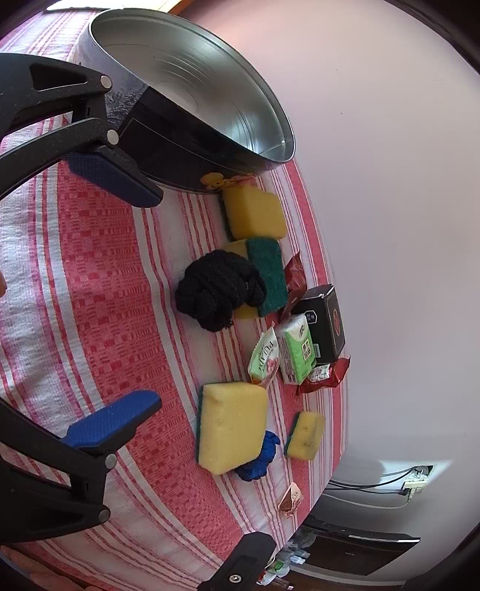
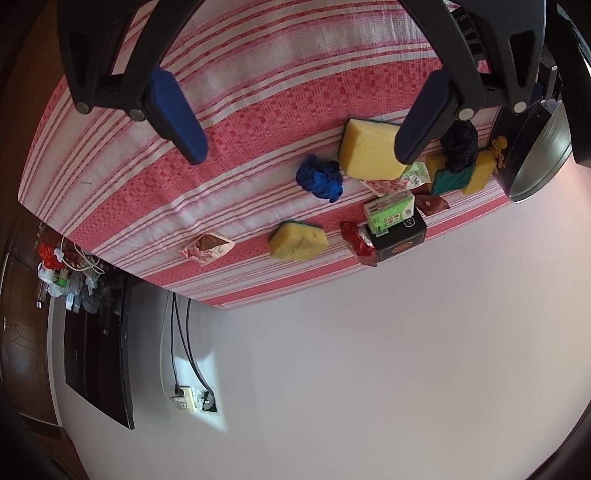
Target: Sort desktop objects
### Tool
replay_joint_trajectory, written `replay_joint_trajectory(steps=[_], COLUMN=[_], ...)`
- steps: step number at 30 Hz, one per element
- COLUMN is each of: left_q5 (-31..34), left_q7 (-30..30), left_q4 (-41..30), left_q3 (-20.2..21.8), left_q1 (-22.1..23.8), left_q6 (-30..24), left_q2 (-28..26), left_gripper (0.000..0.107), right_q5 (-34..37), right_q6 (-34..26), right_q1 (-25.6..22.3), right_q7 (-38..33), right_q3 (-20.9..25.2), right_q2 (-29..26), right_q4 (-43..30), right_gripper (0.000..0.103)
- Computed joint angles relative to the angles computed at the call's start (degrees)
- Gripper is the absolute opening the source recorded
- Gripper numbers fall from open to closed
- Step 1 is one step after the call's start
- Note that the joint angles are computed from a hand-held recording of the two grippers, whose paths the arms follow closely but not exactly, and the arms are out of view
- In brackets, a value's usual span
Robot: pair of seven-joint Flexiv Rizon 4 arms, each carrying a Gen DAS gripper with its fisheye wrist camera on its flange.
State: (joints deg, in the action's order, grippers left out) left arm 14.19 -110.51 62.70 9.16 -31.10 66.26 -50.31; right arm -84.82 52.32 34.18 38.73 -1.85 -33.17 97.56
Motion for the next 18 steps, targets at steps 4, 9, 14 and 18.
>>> replay_joint_trajectory(steps=[4, 9, 14, 18], left_q5=[-1.64, -4.79, -7.29, -9.35], left_q7=[2.57, 7.04, 12.0, 13.91], left_q4=[-2.11, -6.79, -21.98, -37.2], left_q3=[-2.48, -5.23, -5.87, -6.09], left_q1=[1.05, 1.42, 0.22, -0.42], left_q6=[-0.75, -1.54, -11.56, -20.49], left_q2=[-1.16, -3.83, -11.81, -19.75], left_gripper=[0.101, 0.101, 0.101, 0.101], right_q5=[0.38, 0.18, 0.94, 1.23], right_q6=[0.19, -1.07, -3.16, -3.24], right_q1=[-0.93, -1.65, -2.36, -3.21], right_q7=[1.27, 3.27, 3.08, 3.78], right_q3=[0.19, 0.56, 1.39, 1.87], right_q2=[0.99, 2.57, 3.93, 4.53], right_q4=[1.65, 3.87, 5.74, 6.8], right_gripper=[0.103, 0.103, 0.103, 0.103])
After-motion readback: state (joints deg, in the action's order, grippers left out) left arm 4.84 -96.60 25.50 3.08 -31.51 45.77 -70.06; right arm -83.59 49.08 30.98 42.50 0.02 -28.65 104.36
